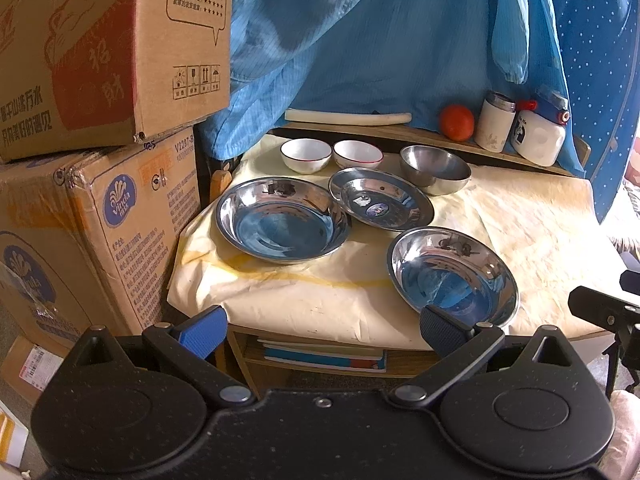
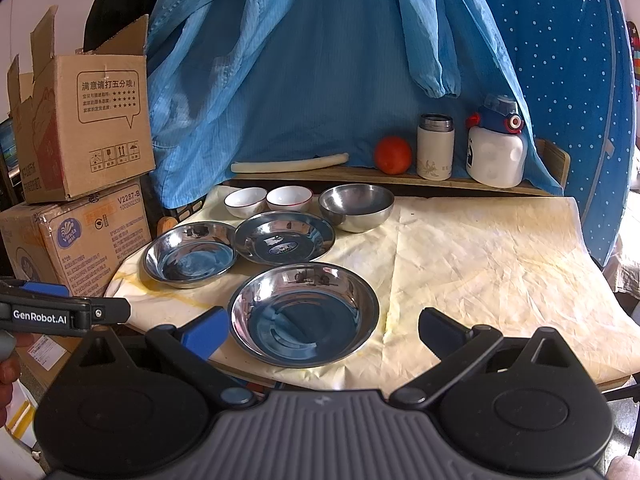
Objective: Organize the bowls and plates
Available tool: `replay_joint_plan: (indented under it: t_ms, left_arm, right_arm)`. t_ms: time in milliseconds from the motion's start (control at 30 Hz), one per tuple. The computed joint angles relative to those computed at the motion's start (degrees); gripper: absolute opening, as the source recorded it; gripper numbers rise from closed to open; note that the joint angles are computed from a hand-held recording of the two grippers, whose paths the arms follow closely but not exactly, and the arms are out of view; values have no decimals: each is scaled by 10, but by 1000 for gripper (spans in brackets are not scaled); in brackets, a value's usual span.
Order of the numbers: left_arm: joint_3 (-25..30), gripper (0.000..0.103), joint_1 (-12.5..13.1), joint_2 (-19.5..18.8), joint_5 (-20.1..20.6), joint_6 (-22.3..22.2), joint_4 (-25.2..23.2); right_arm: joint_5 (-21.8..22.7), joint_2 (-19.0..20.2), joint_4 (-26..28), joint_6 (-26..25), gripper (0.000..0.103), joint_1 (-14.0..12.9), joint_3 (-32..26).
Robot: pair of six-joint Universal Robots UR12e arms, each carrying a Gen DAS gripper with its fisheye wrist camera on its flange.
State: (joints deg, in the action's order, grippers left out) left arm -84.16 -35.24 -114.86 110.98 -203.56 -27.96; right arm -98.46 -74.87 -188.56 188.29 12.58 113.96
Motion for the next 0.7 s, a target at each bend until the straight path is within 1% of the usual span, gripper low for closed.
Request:
replay_joint_plan:
  t_ms: [133, 267, 367, 467, 700]
  left_arm:
    - [-2, 102, 1, 3, -12, -8, -3]
    - [-6, 102, 2, 10, -46, -29, -18]
    - [-6, 102, 1, 12, -60, -29, -24]
    - [-5, 102, -1, 14, -69, -25, -30]
    - [-5, 102, -1, 14, -90, -40, -22]
  right_arm:
    - [0, 0, -1, -1, 103, 0, 0]
    - [3, -2, -4, 0, 103, -3, 2]
    - [7, -2, -9, 0, 103, -6, 3]
    - [14, -2, -14, -1, 103, -11, 4]
    - [41, 1, -23, -7, 103, -24, 4]
